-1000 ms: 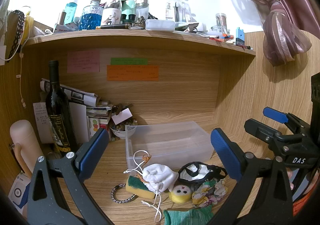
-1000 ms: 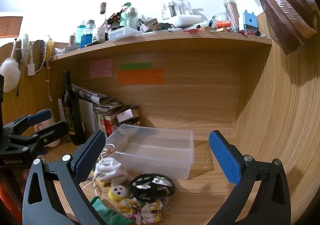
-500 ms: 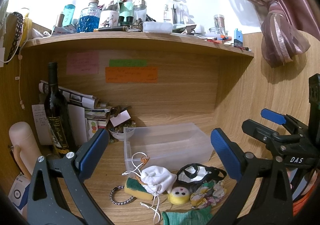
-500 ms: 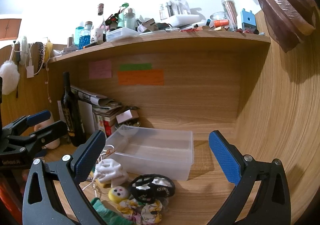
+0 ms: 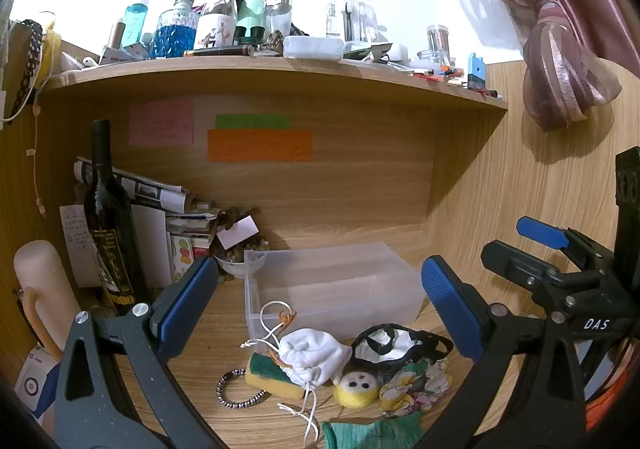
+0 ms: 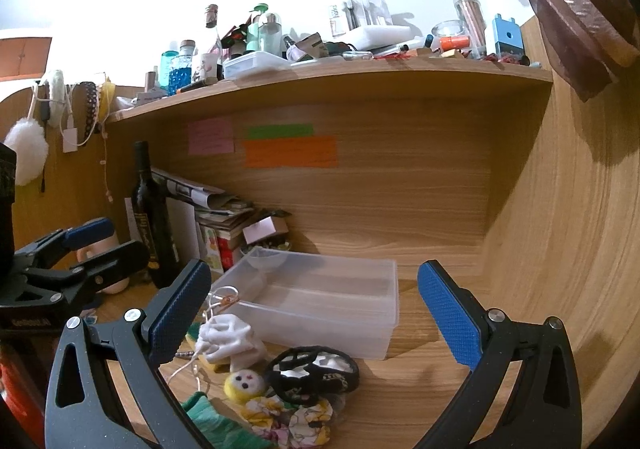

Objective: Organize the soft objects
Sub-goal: 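Grasp the white drawstring pouch with the left tool while the right grasps the black eye mask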

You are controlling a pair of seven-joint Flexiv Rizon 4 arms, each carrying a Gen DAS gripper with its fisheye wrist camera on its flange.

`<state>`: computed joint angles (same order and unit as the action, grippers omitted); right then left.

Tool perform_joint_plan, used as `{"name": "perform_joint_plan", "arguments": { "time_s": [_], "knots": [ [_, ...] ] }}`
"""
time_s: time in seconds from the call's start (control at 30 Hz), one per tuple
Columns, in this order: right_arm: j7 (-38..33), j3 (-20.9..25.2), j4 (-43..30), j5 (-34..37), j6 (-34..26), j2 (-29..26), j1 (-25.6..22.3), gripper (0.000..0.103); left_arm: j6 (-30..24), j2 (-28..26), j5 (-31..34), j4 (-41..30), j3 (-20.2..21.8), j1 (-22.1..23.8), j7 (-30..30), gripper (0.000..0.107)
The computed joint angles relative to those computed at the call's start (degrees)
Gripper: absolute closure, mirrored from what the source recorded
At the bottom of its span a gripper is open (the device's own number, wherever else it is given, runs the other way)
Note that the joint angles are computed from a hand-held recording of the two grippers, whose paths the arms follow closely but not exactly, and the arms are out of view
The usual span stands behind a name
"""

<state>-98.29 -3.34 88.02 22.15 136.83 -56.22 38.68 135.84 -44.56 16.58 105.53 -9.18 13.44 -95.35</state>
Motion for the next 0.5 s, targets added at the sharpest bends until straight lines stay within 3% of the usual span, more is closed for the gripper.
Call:
{"name": "perform_joint_plan", "arguments": {
  "time_s": [0.2, 0.33, 0.4, 0.47, 0.5],
  "knots": [
    [1.9, 0.6, -0.9, -1.2, -0.6, -0.9, -1.5, 0.000, -3.3, -0.9, 2.3, -1.8, -1.9, 2.3, -1.4, 0.004],
    [3.1, -0.2, -1.7, -0.7, -3.5, -1.6, -2.0, 0.000, -4.6, -2.0, 0.3, -2.7, -1.3, 2.1, -0.9, 0.004],
    [4.1, -0.8, -2.1, -1.0, -6.3, -1.9, -2.3, 0.005, -7.7, -2.7, 2.6, -3.8, -3.8, 4.8, -1.9, 0.008],
    [5.4, -1.1, -2.0, -2.4, -9.1, -2.1, -2.6, 0.011, -11.5, -3.3, 4.9, -4.8, -6.6, 7.5, -2.3, 0.024],
    [6.3, -1.2, -2.0, -3.5, -10.9, -2.3, -2.9, 0.013, -13.6, -3.9, 5.8, -5.3, -8.2, 8.8, -2.2, 0.025]
  ]
}}
